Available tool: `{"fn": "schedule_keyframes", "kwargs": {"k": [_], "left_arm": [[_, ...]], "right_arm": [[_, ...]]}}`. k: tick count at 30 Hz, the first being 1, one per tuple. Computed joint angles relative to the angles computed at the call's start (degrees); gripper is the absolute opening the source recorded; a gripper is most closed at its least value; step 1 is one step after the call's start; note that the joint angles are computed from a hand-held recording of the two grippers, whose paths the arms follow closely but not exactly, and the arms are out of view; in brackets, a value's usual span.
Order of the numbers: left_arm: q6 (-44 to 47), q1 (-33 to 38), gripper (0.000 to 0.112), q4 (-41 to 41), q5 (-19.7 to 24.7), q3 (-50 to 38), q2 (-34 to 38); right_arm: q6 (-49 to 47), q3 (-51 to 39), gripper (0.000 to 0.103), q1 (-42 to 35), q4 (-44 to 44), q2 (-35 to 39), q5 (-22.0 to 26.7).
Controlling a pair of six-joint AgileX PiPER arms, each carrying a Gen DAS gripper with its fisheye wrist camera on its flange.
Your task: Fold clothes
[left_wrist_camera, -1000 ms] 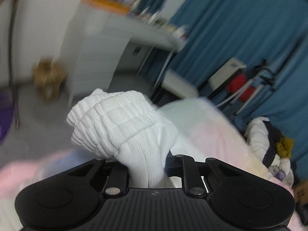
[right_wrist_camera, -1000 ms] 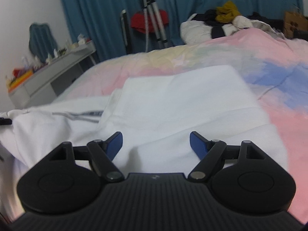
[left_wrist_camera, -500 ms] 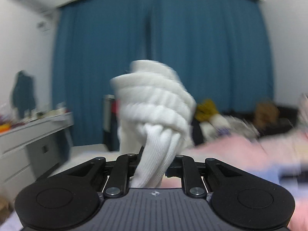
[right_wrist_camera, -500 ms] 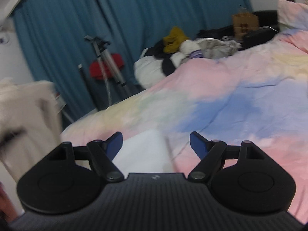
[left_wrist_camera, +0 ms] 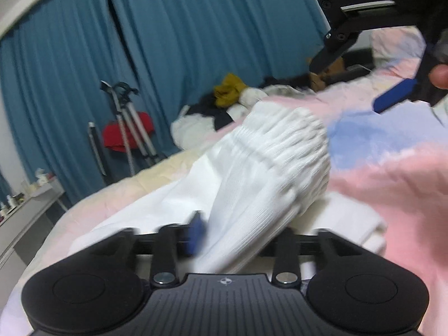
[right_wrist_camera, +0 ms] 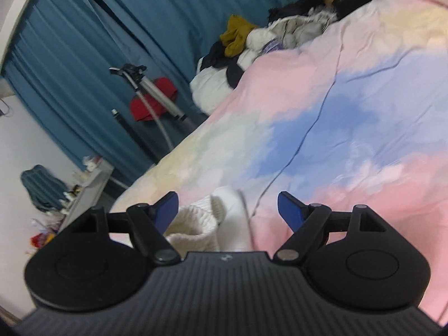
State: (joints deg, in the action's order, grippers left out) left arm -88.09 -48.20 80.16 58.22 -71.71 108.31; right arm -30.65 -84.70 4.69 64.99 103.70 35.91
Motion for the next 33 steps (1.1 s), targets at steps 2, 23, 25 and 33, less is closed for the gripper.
{"fn": "schedule_keyframes", "kwargs": {"k": [2, 23, 25, 33], "left_arm": [[0.8, 1.0, 0.075, 0.3, -2.7, 6.3, -5.4], [4.7, -0.1, 0.049, -4.1, -7.1, 30.7, -26.4], [4.2, -0.6, 0.048, -3.4, -6.9, 30.5, -25.2], [1.9, 0.5, 0.027, -0.4, -8.2, 31.3, -24.4]], "right_arm": [[-0.1, -0.9, 0.081, -0.6, 1.5, 1.0, 2.1], [4.9, -10.3, 0.087, 2.3, 16.7, 12.7, 11.9], [6.8, -12.5, 0.087, 3.8, 9.4, 12.1, 10.1], [9.2, -15.0, 0.087, 8.3, -5.7, 13.2, 5.3]]}}
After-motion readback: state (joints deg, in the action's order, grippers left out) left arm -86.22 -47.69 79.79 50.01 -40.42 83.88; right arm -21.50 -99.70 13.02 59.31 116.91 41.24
